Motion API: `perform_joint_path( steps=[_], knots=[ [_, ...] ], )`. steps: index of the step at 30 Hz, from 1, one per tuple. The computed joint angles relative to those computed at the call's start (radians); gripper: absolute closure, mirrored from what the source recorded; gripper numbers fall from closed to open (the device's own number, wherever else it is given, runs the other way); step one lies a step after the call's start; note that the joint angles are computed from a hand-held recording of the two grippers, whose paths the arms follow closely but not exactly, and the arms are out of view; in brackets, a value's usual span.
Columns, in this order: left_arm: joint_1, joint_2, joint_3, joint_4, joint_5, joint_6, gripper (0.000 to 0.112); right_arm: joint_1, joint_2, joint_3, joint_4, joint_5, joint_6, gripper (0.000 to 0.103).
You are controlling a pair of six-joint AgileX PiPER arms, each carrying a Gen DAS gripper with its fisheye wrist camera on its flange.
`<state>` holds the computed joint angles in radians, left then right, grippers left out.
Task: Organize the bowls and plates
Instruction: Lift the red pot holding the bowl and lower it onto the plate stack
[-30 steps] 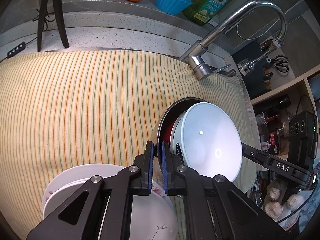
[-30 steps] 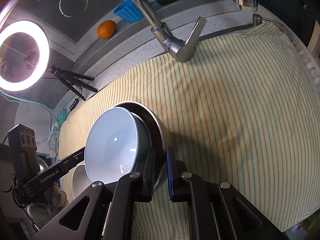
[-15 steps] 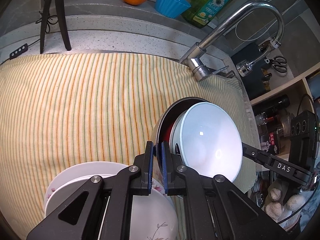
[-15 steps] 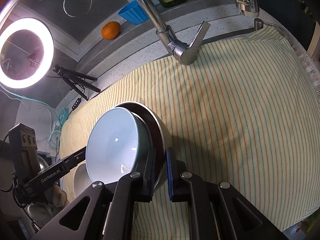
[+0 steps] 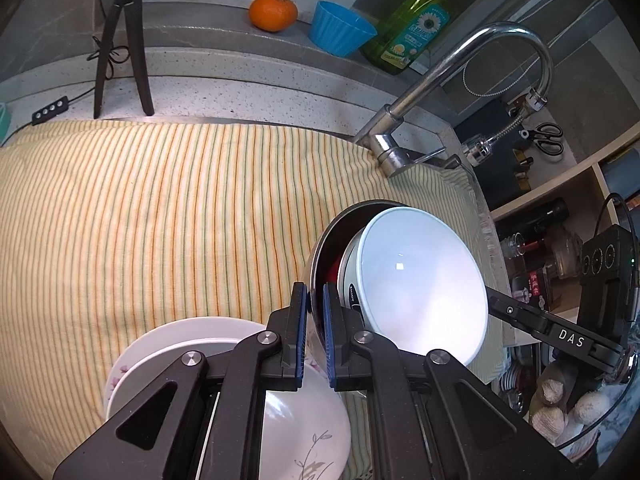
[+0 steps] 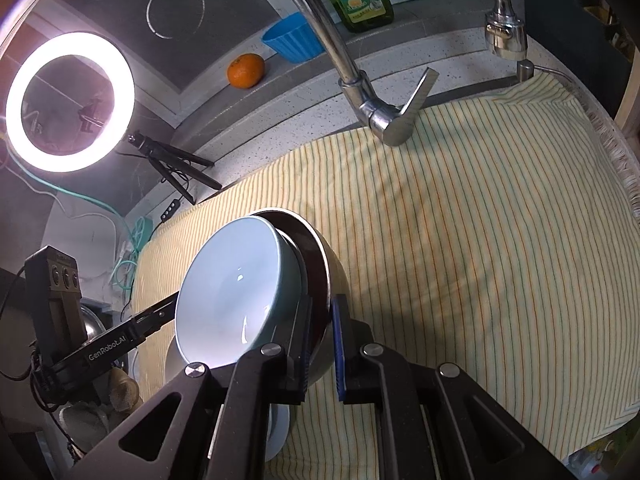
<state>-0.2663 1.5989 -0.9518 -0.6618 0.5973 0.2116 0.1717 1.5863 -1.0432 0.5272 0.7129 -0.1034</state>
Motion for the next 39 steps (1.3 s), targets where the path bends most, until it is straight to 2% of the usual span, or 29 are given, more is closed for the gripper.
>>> perform_joint_path(
  steps=[19, 39],
  knots=[
    [0.107, -0.206, 0.150, 0.028, 0.004, -0.017, 0.106, 0.153, -0.044, -0.009, -0.037, -0.019, 0.082, 0.094],
    [0.267, -0.403, 0.302, 0.032, 0.073, 0.042, 0.106, 0.335, -0.061, 0.039, -0.078, -0.058, 0.183, 0.094]
  ],
)
